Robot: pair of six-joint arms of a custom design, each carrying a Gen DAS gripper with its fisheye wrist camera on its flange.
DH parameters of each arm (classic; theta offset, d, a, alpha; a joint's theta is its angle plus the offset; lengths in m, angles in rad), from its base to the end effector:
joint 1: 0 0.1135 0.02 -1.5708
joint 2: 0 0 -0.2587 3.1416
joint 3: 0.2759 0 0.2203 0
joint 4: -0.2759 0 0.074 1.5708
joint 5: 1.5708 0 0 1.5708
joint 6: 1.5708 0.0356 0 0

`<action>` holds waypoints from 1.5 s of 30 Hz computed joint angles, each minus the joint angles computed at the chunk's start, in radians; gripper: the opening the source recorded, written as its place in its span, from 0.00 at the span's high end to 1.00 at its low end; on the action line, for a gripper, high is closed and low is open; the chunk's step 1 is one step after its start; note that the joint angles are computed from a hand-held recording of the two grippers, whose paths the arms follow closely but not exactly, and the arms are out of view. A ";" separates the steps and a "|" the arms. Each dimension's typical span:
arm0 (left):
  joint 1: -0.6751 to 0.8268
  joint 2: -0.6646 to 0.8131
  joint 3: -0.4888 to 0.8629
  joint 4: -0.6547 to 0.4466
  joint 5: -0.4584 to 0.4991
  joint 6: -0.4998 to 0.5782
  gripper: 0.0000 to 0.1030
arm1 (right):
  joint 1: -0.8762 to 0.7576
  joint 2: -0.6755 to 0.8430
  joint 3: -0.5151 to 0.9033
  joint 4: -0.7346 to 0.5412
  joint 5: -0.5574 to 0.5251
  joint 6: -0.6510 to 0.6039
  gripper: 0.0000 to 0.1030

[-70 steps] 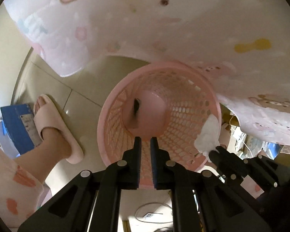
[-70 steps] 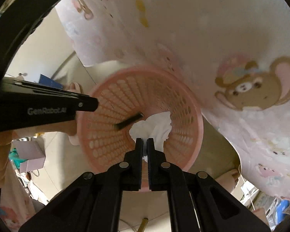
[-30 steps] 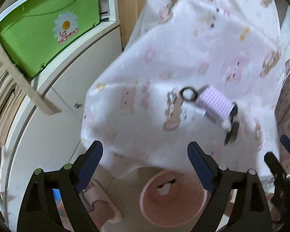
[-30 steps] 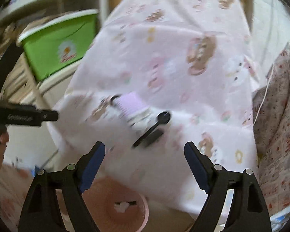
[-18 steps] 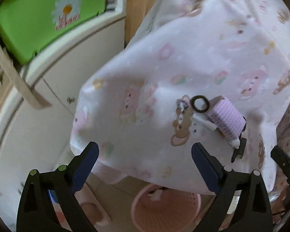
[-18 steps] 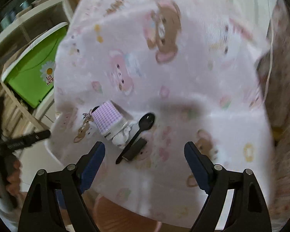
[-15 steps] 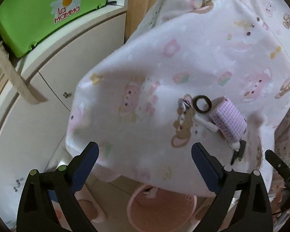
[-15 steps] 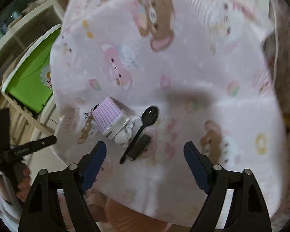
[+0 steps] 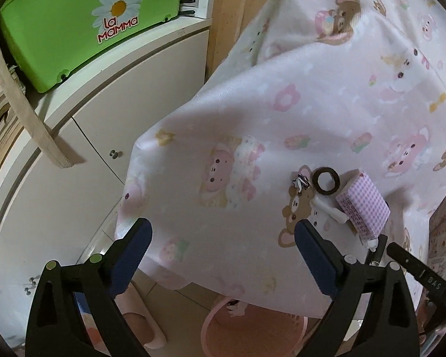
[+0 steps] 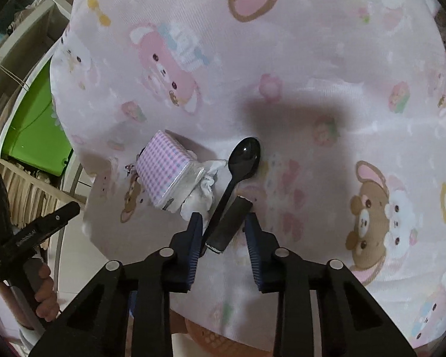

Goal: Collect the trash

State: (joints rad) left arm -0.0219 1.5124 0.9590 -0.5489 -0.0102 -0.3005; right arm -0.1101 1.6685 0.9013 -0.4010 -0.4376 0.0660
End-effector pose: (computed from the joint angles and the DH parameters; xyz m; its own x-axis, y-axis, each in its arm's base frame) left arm 0.2662 -0.0055 0.2136 -0.8572 -0.2773 -0.4340 -0.2475 0.9608 -0.1250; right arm 0.2811 -0.0159 0.1693 -0.9168 0.1615 -0.3652 -0.0050 0.9099 0.4149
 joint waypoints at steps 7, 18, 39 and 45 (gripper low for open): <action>-0.009 0.012 0.011 -0.006 0.002 -0.007 0.08 | 0.021 0.020 -0.008 0.045 0.049 0.065 0.79; 0.012 0.066 0.030 -0.012 0.065 -0.017 0.08 | 0.006 0.012 -0.026 0.062 0.004 0.069 0.94; -0.083 0.308 0.301 -0.033 0.148 0.004 0.64 | -0.070 -0.099 0.013 -0.035 0.069 -0.097 0.94; -0.157 0.365 0.337 -0.019 0.008 -0.014 0.64 | -0.070 -0.104 0.006 -0.002 0.106 -0.087 0.94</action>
State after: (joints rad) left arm -0.1791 1.8770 1.2963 -0.5674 -0.0021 -0.3143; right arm -0.1803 1.5648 0.9078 -0.4031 -0.3319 -0.0208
